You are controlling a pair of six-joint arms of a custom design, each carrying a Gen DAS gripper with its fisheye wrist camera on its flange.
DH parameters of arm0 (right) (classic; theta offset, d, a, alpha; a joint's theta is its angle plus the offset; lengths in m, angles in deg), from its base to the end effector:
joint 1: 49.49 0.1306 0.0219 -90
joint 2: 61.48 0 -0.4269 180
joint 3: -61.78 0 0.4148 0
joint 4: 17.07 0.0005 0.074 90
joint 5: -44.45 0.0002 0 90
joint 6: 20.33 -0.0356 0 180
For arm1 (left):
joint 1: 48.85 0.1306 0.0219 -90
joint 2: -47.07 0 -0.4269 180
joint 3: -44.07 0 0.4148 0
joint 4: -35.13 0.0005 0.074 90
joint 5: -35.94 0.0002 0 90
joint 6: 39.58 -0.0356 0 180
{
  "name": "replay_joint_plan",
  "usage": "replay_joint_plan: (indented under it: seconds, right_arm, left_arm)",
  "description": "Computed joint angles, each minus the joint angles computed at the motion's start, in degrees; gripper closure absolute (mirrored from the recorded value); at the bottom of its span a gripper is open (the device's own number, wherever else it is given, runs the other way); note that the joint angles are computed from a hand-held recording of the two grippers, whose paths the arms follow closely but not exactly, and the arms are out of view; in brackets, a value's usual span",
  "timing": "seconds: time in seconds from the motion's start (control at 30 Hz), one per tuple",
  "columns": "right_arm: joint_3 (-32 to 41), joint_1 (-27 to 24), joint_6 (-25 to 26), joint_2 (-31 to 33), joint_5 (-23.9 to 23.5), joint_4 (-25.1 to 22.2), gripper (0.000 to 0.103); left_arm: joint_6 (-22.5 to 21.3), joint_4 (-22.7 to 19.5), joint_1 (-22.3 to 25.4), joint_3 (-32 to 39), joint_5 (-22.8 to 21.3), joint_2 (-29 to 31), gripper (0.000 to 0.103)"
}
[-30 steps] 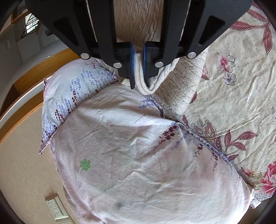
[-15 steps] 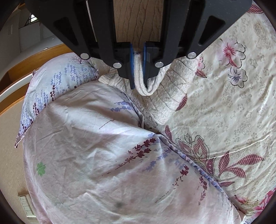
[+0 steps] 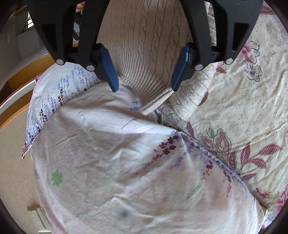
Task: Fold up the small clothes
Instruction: 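Open both grippers to lay the hem down near the collar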
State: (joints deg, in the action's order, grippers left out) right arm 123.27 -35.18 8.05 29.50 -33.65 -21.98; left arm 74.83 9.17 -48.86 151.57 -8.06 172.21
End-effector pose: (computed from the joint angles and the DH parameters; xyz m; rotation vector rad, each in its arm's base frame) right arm 0.4670 0.1110 0.2916 0.9948 1.9694 0.5335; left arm 0.7343 -0.0262 0.2858 -0.0761 2.3063 -1.1477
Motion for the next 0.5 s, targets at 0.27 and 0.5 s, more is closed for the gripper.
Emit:
replay_joint_plan:
  seconds: [0.27, 0.5]
  right_arm:
    - [-0.16, 0.52, 4.71, -2.13, 4.66, -4.43, 0.047]
    - [4.18, -1.14, 6.92, 1.38, 2.29, -10.74, 0.053]
  left_arm:
    - [-9.88, -2.92, 0.64, -0.54, -4.11, -2.57, 0.036]
    - [-18.55, -13.88, -0.68, 5.11, -8.86, 0.62, 0.052]
